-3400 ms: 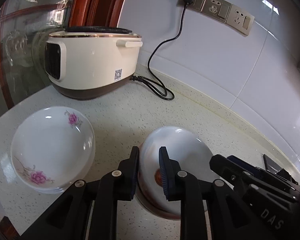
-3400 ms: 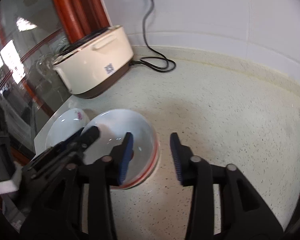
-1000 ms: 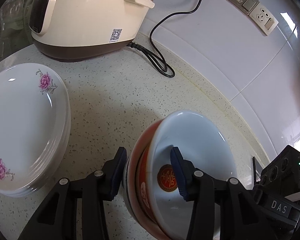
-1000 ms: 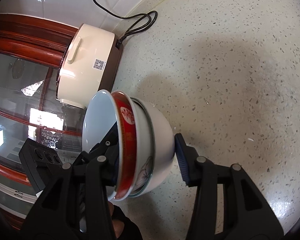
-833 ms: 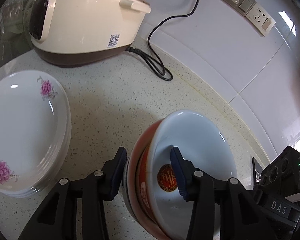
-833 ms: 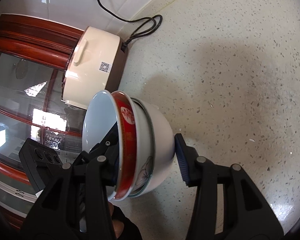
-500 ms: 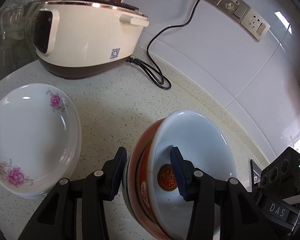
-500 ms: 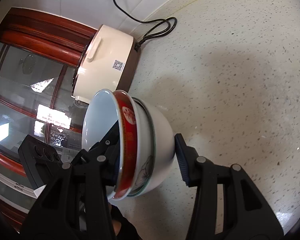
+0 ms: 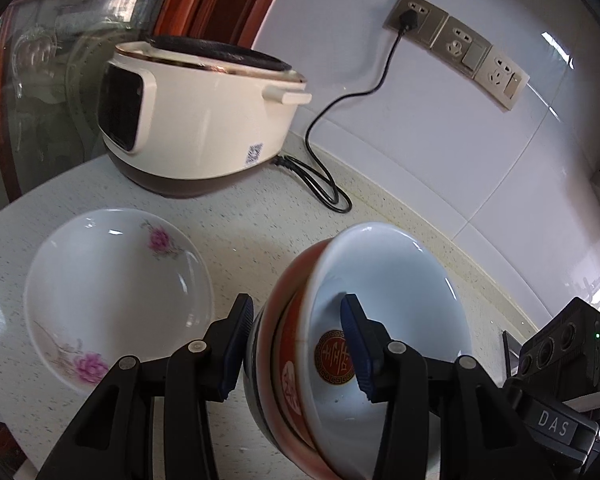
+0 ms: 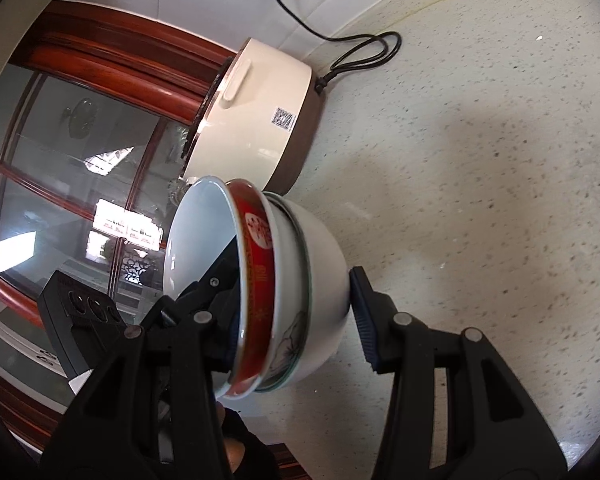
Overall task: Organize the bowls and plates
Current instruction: 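Carry the nested bowls with both grippers over the pink-flower plate stack, then lower the nested bowls onto the plate stack and open both grippers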
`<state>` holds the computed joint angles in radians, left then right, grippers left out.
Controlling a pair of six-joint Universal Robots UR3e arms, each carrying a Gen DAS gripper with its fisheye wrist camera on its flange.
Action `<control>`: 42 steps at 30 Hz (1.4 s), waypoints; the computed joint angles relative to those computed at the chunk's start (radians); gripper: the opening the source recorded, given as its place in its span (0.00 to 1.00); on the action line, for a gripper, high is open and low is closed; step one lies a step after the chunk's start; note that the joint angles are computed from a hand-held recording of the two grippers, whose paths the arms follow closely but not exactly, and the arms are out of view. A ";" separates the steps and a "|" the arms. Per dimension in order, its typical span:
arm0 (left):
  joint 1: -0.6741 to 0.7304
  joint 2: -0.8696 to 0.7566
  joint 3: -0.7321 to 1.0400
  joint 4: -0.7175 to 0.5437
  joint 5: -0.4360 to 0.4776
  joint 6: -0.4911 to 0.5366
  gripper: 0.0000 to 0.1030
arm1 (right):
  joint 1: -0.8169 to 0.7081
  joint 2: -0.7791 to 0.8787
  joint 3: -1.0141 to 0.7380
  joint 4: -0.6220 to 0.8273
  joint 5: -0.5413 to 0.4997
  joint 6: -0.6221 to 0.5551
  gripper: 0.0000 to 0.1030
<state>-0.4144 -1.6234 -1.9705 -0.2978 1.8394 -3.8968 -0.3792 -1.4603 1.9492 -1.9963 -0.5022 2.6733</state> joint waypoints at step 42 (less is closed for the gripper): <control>0.469 0.369 -0.433 0.116 -0.253 0.128 0.45 | 0.404 0.336 -0.141 -0.757 -0.085 0.539 0.49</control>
